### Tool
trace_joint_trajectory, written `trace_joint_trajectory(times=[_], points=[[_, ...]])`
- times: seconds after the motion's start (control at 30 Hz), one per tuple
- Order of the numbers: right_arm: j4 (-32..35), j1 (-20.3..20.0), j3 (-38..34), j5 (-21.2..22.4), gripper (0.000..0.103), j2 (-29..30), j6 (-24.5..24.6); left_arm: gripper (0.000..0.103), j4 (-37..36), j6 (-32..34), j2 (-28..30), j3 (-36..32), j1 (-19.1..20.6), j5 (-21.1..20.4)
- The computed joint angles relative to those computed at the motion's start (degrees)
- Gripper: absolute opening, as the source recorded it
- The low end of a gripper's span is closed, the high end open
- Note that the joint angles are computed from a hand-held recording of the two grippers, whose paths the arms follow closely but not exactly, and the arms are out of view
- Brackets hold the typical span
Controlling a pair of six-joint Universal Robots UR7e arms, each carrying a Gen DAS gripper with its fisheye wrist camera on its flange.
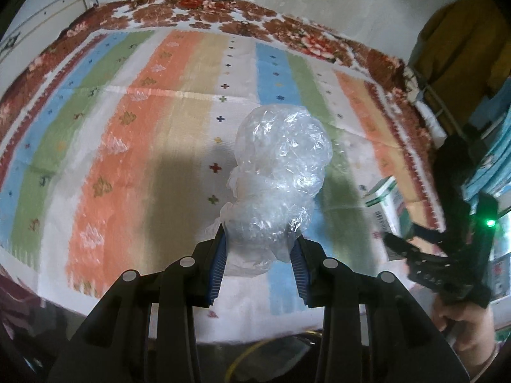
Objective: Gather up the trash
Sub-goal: 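Lift the plastic wrap and eye-drop box and carry them over the bin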
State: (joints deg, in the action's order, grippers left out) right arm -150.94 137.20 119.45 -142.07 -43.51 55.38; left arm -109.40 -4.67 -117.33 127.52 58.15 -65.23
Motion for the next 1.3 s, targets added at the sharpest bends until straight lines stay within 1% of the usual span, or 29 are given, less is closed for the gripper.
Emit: trace_joint_trajectory(times=[0.03, 0.1, 0.17, 0.3, 0.4, 0.47, 0.57, 0.7, 0.83, 1.03, 1.1, 1.17, 1.23, 1.3], points=[[-0.26, 0.55, 0.08, 0.17, 0.074, -0.06, 0.39, 0.036, 0.72, -0.3, -0.92, 0.0, -0.18, -0.78], [-1.49, 2.03, 0.35, 0.39, 0.074, -0.13, 0.72, 0.036, 2.3, -0.72, -2.91, 0.29, -1.08, -1.01], [-0.88, 3.3, 0.11, 0.29, 0.074, 0.01, 1.35, 0.036, 3.9, -0.81, -4.63, 0.56, -1.93, -1.22], [0.51, 5.63, -0.06, 0.66, 0.074, -0.01, 2.66, 0.036, 6.51, -1.13, -7.84, 0.47, -2.4, -2.24], [2.11, 6.87, 0.21, 0.8, 0.074, -0.64, 5.15, 0.036, 7.96, -1.57, -9.47, 0.25, -2.17, -2.83], [1.41, 7.46, 0.86, 1.4, 0.074, -1.07, 6.31, 0.036, 9.11, -1.91, -10.81, 0.3, -2.78, -2.82], [-1.61, 8.45, 2.19, 2.73, 0.074, -1.53, 7.62, 0.036, 10.91, -2.12, -13.12, 0.49, -4.01, -3.19], [0.47, 10.21, 1.78, 2.48, 0.074, -1.59, 9.58, 0.036, 13.21, -2.81, -15.6, 0.66, -5.25, -3.91], [-0.73, 12.0, 2.16, 3.0, 0.074, -1.7, 10.76, 0.036, 15.9, -3.82, -18.35, 1.12, -7.04, -4.83], [1.31, 15.57, 1.63, 2.79, 0.074, -1.25, 13.1, 0.036, 22.41, -6.61, -24.94, 1.88, -12.27, -6.38], [1.31, 16.47, 1.74, 2.9, 0.074, -1.03, 13.52, 0.036, 25.04, -8.05, -27.2, 2.23, -14.58, -5.85], [2.17, 17.43, 1.69, 2.85, 0.074, -0.86, 14.47, 0.036, 28.9, -10.77, -29.76, 2.62, -18.16, -4.25], [2.96, 18.19, 1.64, 2.79, 0.074, -0.71, 15.35, 0.036, 30.95, -11.96, -31.05, 2.71, -19.75, -4.13], [2.94, 18.98, 1.9, 2.97, 0.074, -0.61, 16.2, 0.036, 32.29, -12.57, -32.13, 2.57, -20.46, -4.79]])
